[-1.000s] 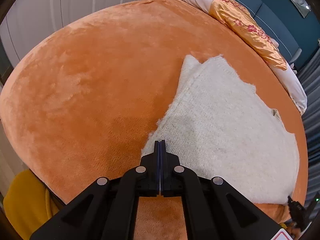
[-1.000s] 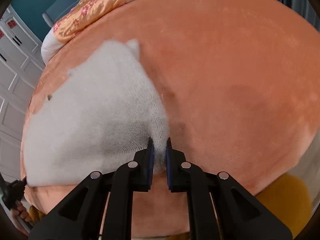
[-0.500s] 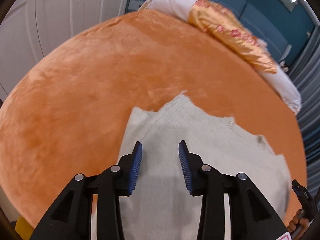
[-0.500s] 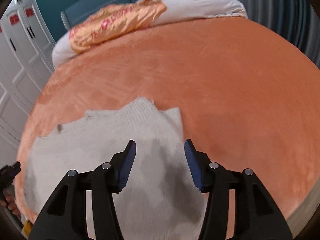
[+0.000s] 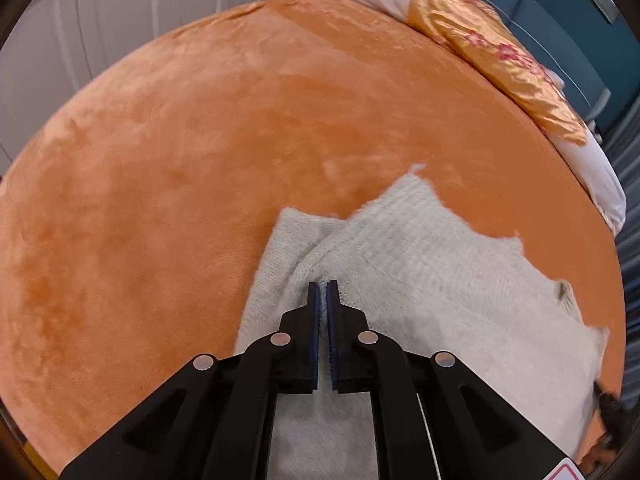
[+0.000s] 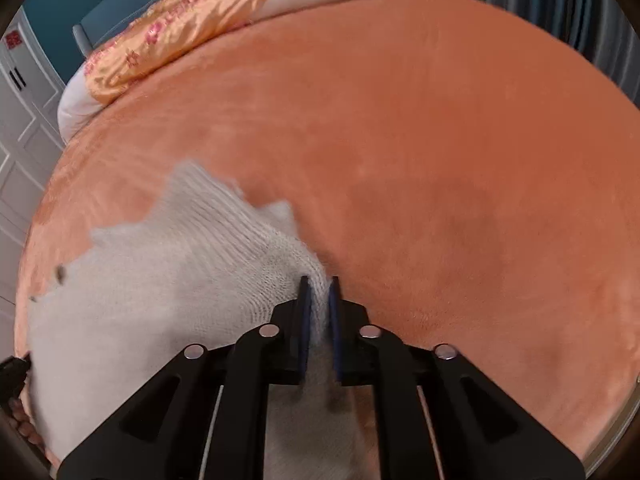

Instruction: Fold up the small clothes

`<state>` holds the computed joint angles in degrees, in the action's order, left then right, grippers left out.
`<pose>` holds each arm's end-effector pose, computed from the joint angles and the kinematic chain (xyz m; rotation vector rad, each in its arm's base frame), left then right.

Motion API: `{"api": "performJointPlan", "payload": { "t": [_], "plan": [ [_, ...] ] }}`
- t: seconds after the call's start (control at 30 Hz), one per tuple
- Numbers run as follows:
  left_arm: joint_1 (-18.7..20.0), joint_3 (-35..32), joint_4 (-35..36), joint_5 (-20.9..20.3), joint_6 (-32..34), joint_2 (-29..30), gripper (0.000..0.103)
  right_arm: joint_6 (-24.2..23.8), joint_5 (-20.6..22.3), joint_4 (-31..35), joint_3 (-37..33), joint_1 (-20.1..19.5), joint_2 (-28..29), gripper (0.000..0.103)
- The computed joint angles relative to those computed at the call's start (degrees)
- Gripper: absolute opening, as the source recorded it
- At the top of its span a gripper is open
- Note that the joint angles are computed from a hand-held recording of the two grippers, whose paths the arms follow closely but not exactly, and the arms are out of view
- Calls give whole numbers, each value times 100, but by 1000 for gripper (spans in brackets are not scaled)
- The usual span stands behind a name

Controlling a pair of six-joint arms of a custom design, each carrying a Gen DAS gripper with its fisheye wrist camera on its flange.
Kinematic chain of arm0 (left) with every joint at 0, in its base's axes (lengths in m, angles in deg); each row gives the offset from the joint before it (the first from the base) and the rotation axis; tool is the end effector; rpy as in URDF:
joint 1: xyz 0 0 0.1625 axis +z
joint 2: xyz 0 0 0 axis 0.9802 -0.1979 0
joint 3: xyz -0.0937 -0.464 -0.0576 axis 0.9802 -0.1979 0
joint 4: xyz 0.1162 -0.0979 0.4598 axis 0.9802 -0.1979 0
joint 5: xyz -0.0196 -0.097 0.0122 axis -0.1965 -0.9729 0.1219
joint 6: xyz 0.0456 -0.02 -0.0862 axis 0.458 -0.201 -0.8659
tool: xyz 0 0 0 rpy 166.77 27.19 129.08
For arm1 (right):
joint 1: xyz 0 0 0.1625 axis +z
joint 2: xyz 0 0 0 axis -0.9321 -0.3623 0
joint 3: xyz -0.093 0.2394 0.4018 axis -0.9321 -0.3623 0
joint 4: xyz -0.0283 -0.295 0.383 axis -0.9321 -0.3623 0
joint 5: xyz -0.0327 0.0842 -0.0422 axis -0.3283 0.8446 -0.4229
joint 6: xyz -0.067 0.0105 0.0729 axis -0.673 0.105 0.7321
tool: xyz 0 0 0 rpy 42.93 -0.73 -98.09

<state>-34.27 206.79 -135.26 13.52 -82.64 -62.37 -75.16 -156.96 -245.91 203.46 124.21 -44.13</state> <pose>-0.2715 -0.5459 0.0620 0.0440 2.5088 -0.6628 -0.1472 -0.4089 0.4063 -0.3865 -2.2056 1.0473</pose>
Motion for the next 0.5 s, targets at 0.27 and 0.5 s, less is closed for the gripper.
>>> {"api": "performJointPlan", "payload": {
  "t": [0.27, 0.5],
  "plan": [
    [-726, 860, 367, 185, -851, -928, 33, -648, 244, -75, 821, 1102, -704, 16],
    [-864, 1687, 463, -277, -2338, -1644, 68, -878, -494, 3, 1007, 2121, 673, 15]
  ]
}}
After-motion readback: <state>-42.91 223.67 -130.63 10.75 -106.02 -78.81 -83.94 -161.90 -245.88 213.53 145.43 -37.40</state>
